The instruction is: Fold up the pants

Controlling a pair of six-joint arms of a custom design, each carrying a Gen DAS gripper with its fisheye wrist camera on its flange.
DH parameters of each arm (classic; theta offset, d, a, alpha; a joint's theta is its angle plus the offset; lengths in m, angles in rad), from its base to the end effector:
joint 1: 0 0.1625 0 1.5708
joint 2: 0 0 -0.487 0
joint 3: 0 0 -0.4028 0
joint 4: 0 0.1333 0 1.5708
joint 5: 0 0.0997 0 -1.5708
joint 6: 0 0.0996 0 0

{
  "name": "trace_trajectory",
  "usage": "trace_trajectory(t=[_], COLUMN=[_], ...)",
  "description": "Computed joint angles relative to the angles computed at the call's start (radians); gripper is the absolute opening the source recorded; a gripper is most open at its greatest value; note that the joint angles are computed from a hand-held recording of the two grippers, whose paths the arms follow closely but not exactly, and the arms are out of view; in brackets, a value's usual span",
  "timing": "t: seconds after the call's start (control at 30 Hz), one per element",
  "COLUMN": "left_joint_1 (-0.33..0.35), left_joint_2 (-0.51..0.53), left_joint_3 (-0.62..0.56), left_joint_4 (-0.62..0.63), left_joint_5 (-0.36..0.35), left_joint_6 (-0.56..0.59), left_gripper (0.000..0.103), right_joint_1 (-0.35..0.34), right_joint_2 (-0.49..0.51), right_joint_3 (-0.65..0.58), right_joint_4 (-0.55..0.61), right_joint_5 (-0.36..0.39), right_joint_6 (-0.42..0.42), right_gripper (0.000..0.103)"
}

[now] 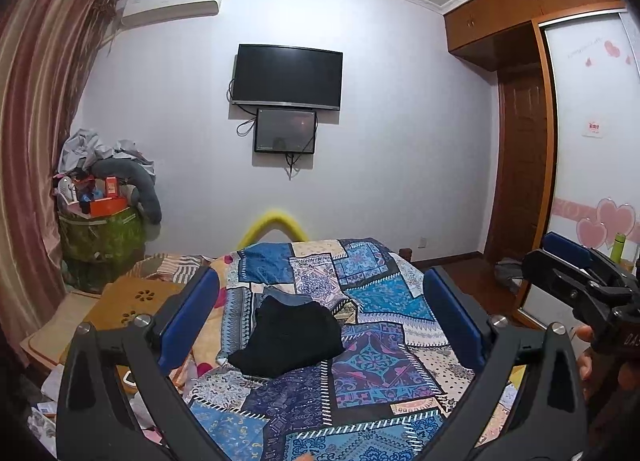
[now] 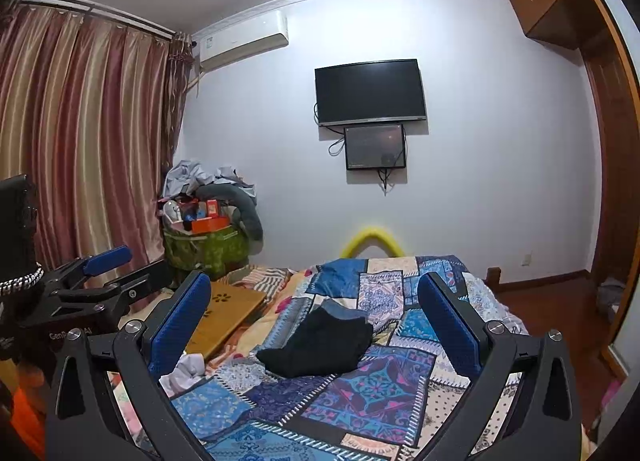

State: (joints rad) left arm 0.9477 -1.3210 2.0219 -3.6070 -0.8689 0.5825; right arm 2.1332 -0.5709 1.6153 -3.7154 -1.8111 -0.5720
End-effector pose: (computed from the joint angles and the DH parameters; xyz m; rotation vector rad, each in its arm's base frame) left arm -0.1462 -0.5420 0.4538 0.6581 1.9742 -1.5909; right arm 0.4892 -0.5706 0.1224 1.1847 -2.2036 1.5286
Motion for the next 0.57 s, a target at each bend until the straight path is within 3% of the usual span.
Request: trace_trajectory(t=[0.57], left_joint_1=[0.002], left_joint_2=[0.009], left_joint_3=[-0.001], left_joint_4=[0.005], left_joint_5=[-0.005], left_joint_6=[-0.001], left_gripper=[0.103], right_joint_1=[0.001], right_joint_2=[0.0], right_joint_3=[-0.004], right_joint_4=[0.01], right_joint_5=[-0.006], right_joint_6=[0.007], right_gripper=[0.103])
